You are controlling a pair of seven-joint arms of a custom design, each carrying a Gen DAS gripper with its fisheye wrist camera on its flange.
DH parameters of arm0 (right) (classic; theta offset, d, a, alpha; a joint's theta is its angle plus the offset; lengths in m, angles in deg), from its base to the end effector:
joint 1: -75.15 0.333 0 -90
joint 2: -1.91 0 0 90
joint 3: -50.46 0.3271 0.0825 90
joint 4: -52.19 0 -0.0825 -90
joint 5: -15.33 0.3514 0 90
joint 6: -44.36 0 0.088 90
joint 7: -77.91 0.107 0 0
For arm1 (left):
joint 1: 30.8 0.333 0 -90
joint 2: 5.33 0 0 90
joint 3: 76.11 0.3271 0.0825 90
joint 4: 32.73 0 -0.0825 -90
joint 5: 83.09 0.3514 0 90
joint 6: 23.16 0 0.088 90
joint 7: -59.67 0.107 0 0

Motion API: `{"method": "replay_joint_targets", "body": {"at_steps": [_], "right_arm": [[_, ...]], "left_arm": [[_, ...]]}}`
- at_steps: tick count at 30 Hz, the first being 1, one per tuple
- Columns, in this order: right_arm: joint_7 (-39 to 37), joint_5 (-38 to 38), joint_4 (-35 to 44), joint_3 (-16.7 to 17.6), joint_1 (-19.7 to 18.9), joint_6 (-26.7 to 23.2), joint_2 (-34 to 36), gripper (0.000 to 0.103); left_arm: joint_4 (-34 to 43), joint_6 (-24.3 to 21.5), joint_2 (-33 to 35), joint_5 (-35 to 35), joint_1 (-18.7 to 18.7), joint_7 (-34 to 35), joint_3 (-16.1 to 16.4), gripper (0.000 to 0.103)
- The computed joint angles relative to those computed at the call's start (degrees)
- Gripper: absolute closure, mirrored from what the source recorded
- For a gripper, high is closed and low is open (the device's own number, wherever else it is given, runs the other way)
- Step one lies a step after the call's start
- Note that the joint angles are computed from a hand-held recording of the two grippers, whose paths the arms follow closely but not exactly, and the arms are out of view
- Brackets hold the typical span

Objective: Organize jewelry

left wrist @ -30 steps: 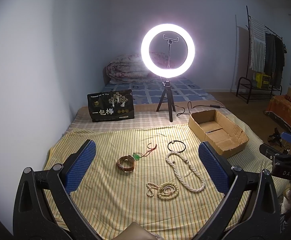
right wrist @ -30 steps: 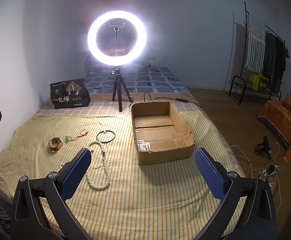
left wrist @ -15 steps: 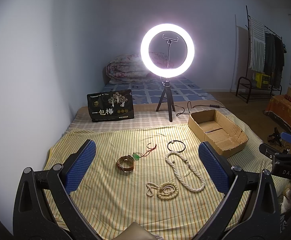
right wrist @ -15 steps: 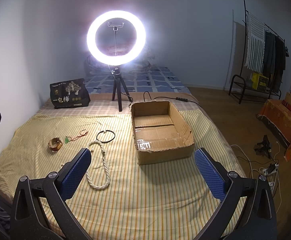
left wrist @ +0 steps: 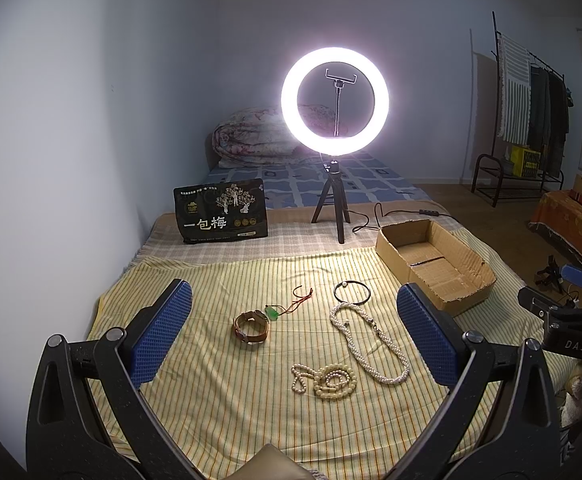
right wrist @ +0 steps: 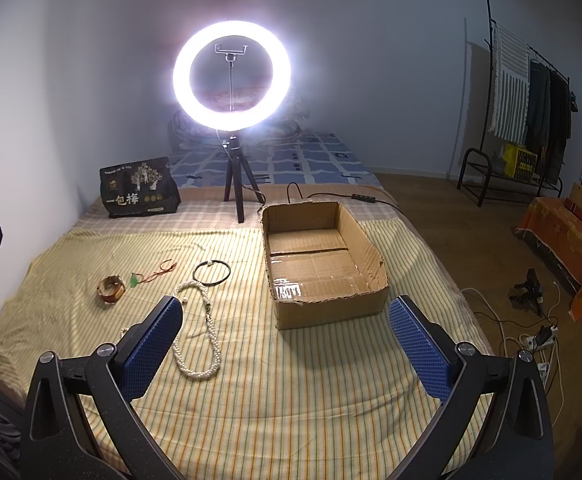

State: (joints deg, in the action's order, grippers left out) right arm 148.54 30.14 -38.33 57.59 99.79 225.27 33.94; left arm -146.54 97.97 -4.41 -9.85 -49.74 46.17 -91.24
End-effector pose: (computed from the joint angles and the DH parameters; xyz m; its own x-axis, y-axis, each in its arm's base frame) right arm 0.6346 0.3399 0.4640 0.5428 -0.8398 0.0042 -0.4358 -0.2859 -0.8534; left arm 0.4844 -0.2734 0.5201 0.5220 -0.8529 -0.0113 -0.3837 -0.2230 -0.8961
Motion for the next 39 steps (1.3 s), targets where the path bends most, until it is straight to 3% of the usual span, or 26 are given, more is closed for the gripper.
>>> {"method": "replay_joint_targets", "body": {"at_steps": [20, 24, 32, 39], "right_arm": [[0.8, 0.0, 0.1, -1.3, 1.0, -0.2, 0.1, 0.001], [2.3, -0.4, 0.4, -3.2, 2.4, -0.4, 0.2, 0.001], [8.0, -3.7, 2.8, -10.0, 7.3, -2.5, 1.4, 0.001], [13.2, -8.4, 9.7, -13.4, 9.3, -8.3, 4.7, 0.001]], "left_arm": [[-0.1, 2.1, 0.3, -1.5, 0.4, 0.9, 0.7, 0.000], [-0.7, 4.7, 0.0, -3.5, 1.4, 2.5, 1.2, 0.000], [-1.4, 10.2, 0.2, -8.7, 4.2, 8.1, 2.6, 0.000], [-2.2, 14.6, 0.3, -12.8, 6.8, 12.8, 4.0, 0.000]]}}
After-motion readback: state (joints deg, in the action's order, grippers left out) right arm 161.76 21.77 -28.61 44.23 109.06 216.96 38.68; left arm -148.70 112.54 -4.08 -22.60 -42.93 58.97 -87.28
